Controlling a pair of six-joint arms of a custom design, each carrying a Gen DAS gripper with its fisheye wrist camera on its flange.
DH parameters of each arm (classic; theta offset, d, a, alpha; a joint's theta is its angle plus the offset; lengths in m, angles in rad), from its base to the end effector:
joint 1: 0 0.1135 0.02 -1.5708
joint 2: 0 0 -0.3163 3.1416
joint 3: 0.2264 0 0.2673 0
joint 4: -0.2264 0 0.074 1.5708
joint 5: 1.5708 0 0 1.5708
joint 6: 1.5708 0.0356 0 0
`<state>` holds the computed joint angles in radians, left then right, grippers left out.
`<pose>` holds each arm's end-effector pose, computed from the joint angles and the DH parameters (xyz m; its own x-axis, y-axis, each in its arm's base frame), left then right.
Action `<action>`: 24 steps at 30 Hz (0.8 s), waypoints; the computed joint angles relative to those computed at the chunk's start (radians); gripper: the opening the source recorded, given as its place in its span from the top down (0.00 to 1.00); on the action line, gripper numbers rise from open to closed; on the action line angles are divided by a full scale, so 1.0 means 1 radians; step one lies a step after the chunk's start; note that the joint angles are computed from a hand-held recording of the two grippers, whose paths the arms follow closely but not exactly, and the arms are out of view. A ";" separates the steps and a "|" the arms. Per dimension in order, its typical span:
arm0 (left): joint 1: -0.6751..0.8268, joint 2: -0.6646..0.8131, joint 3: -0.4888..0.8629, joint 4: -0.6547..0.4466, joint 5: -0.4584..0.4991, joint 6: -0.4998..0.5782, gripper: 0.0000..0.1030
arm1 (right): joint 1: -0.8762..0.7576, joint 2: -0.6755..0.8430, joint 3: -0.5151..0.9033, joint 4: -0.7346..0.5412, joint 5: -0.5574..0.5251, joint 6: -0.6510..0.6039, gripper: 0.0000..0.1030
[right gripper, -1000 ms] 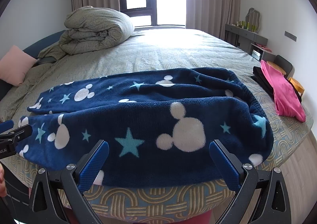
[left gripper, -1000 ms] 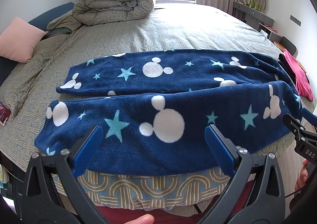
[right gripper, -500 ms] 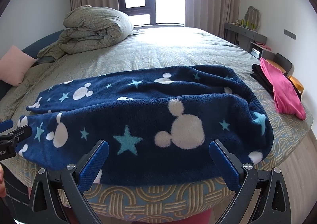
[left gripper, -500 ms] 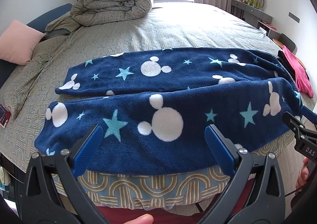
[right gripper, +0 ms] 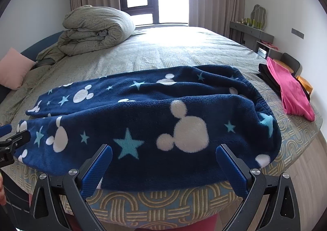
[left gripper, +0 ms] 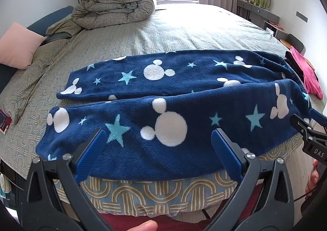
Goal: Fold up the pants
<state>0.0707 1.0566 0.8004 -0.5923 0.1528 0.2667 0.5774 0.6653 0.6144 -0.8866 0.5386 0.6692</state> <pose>0.2037 0.0090 0.2990 -0.7139 0.2106 -0.6678 0.2267 0.9718 0.0641 0.0906 0.0372 0.2711 -0.6626 0.2039 -0.7207 0.2510 0.9670 0.0428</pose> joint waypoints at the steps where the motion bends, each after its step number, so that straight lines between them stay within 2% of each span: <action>1: 0.002 0.003 0.001 0.000 0.002 0.003 0.01 | -0.003 -0.001 0.000 -0.001 -0.003 -0.001 0.00; 6: -0.005 0.007 0.002 -0.004 -0.001 0.007 0.01 | 0.015 -0.006 0.000 -0.015 0.017 0.016 0.00; 24: 0.007 0.012 0.002 -0.010 0.007 0.023 0.01 | -0.043 -0.016 -0.008 -0.004 -0.027 -0.014 0.00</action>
<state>0.0775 1.0690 0.8022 -0.6022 0.1593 0.2894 0.5340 0.6490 0.6061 -0.8909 0.5118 0.6549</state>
